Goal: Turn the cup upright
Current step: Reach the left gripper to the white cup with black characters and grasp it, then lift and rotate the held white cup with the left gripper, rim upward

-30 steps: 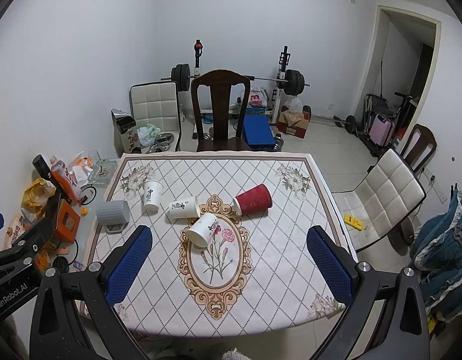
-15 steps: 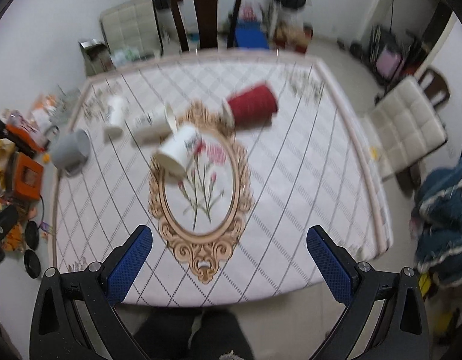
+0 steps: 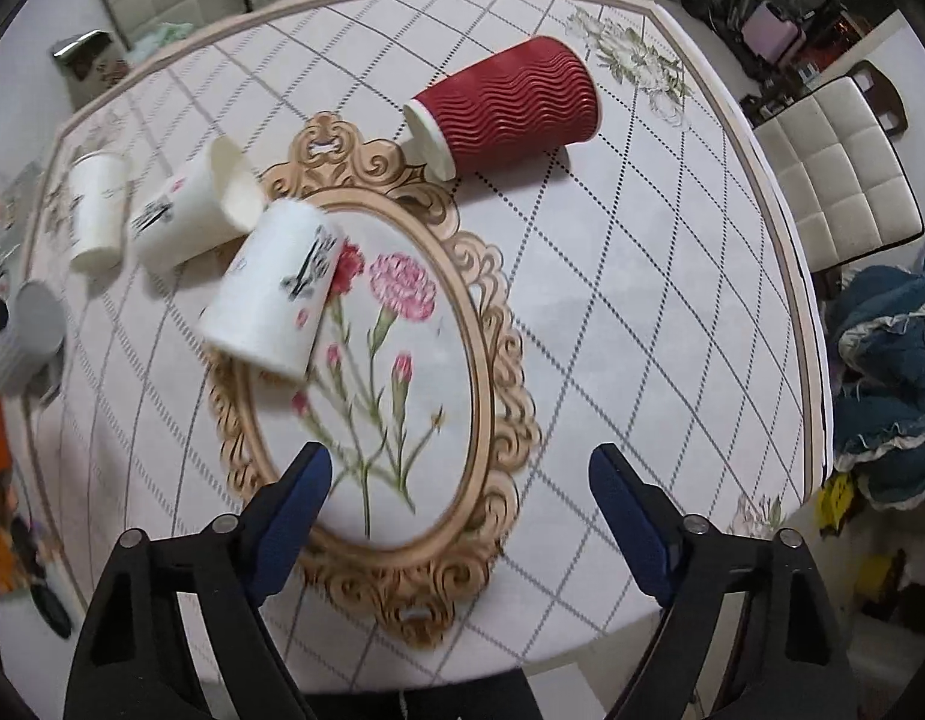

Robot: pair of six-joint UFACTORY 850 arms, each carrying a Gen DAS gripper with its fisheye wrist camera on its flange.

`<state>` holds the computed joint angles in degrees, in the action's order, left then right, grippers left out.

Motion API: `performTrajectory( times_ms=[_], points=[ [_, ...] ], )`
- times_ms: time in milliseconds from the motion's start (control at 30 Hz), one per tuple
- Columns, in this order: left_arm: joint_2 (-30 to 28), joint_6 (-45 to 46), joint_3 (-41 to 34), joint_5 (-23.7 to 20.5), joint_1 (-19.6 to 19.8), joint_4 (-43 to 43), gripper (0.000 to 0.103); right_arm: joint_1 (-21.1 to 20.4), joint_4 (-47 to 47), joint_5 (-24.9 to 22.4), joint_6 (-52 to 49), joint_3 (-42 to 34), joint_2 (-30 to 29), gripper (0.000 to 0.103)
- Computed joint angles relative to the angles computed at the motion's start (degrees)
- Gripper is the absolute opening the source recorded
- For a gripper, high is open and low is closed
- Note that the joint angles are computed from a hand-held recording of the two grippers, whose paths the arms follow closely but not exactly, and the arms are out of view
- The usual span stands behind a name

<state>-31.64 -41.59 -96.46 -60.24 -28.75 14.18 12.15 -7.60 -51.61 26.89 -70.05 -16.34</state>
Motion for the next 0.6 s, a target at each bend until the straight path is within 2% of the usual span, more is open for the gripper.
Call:
performTrajectory(
  times_ms=[133, 200, 267, 400, 433, 467, 500, 600],
  points=[
    [-6.5, 5.0, -7.0, 0.2, 2.6, -3.0, 0.099, -0.6, -1.1, -1.3, 2.3, -4.5, -5.1, 0.088],
    [-9.9, 7.3, -10.6, -0.1, 3.4, -3.9, 0.09, -1.1, -1.6, -2.0, 3.3, -6.5, -7.4, 0.088],
    [-13.0, 9.6, -13.9, -1.0, 4.2, -5.6, 0.086, -1.6, -2.2, -2.7, 4.5, -8.3, -9.6, 0.088],
    [-18.2, 12.5, -19.1, -2.9, 5.0, -7.5, 0.084, -2.3, -3.2, -3.8, 6.4, -10.7, -12.3, 0.088],
    [-18.9, 13.0, -19.6, -3.0, 5.1, -8.0, 0.081, -2.3, -3.5, -4.0, 6.8, -11.1, -12.7, 0.088],
    [-19.5, 13.7, -19.8, -2.8, 5.2, -8.8, 0.067, -2.4, -3.8, -4.1, 7.1, -11.4, -13.0, 0.088],
    [-19.9, 14.3, -19.8, -2.8, 5.4, -9.9, 0.06, -2.4, -4.2, -4.2, 7.4, -11.7, -13.4, 0.088],
    [-18.7, 13.8, -17.7, -0.7, 5.4, -9.4, 0.059, -2.3, -4.8, -4.6, 7.7, -11.8, -13.7, 0.088]
  ],
)
